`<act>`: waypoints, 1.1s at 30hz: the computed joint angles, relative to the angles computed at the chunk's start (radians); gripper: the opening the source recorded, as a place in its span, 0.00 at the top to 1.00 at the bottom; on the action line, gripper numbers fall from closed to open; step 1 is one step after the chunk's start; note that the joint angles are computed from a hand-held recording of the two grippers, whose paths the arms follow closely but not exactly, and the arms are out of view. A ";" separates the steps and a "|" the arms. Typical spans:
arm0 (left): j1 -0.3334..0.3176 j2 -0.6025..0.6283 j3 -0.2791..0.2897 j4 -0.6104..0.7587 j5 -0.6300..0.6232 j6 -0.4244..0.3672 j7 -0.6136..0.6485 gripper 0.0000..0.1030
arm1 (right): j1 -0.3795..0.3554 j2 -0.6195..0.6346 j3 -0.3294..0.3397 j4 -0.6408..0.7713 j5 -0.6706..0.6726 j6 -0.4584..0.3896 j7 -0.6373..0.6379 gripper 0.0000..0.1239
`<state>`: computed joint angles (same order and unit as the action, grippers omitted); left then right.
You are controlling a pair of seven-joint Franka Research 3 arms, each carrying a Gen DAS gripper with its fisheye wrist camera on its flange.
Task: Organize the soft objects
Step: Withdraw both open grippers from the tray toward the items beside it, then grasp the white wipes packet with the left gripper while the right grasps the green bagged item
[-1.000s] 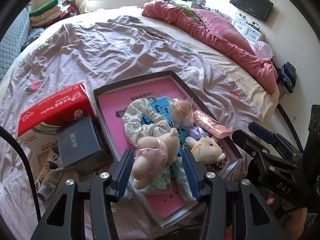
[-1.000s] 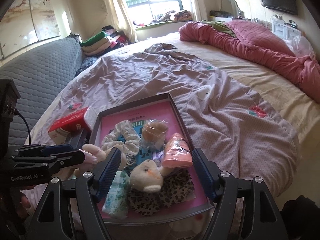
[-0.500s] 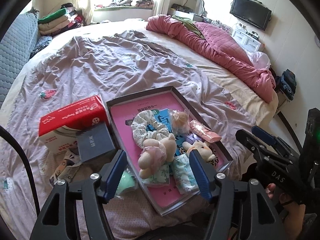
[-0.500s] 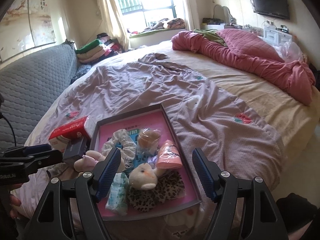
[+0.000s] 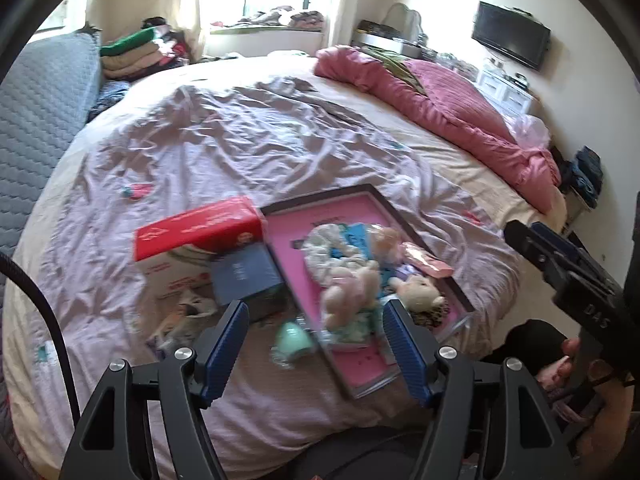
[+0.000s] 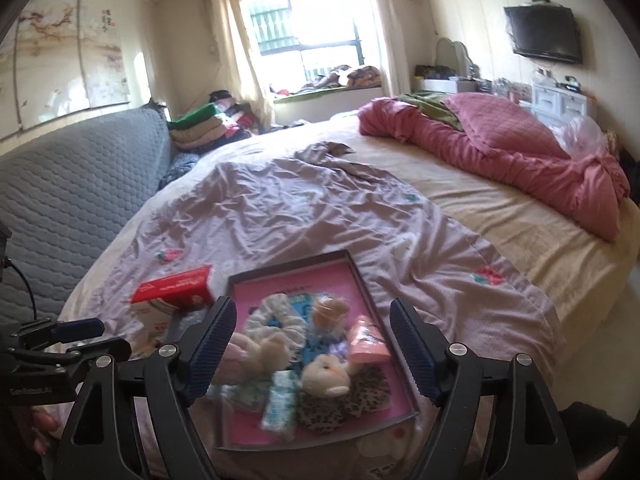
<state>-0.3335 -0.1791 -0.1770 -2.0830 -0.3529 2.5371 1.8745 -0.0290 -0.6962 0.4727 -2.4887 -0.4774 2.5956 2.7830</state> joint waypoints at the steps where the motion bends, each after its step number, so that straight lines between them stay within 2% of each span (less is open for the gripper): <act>1: 0.008 -0.008 0.002 -0.006 0.013 0.005 -0.010 0.33 | 0.000 0.008 0.002 0.009 -0.003 0.007 -0.002 0.35; 4: 0.031 -0.028 0.018 -0.018 0.044 0.004 -0.034 0.33 | 0.006 0.039 0.011 0.045 -0.011 0.023 -0.018 0.35; 9: 0.055 -0.046 0.054 -0.028 0.025 -0.010 -0.039 0.33 | 0.018 0.111 0.038 0.119 -0.046 0.017 -0.043 0.35; 16: 0.090 -0.069 0.082 -0.062 0.020 -0.005 -0.036 0.33 | 0.089 0.236 0.036 0.213 -0.122 -0.012 -0.082 0.35; 24: 0.117 -0.075 0.106 -0.108 0.019 0.002 -0.027 0.33 | 0.215 0.374 -0.018 0.280 -0.185 -0.035 -0.122 0.35; 33: 0.140 -0.036 0.104 -0.123 0.012 -0.010 -0.005 0.33 | 0.355 0.504 -0.119 0.334 -0.174 -0.060 -0.211 0.35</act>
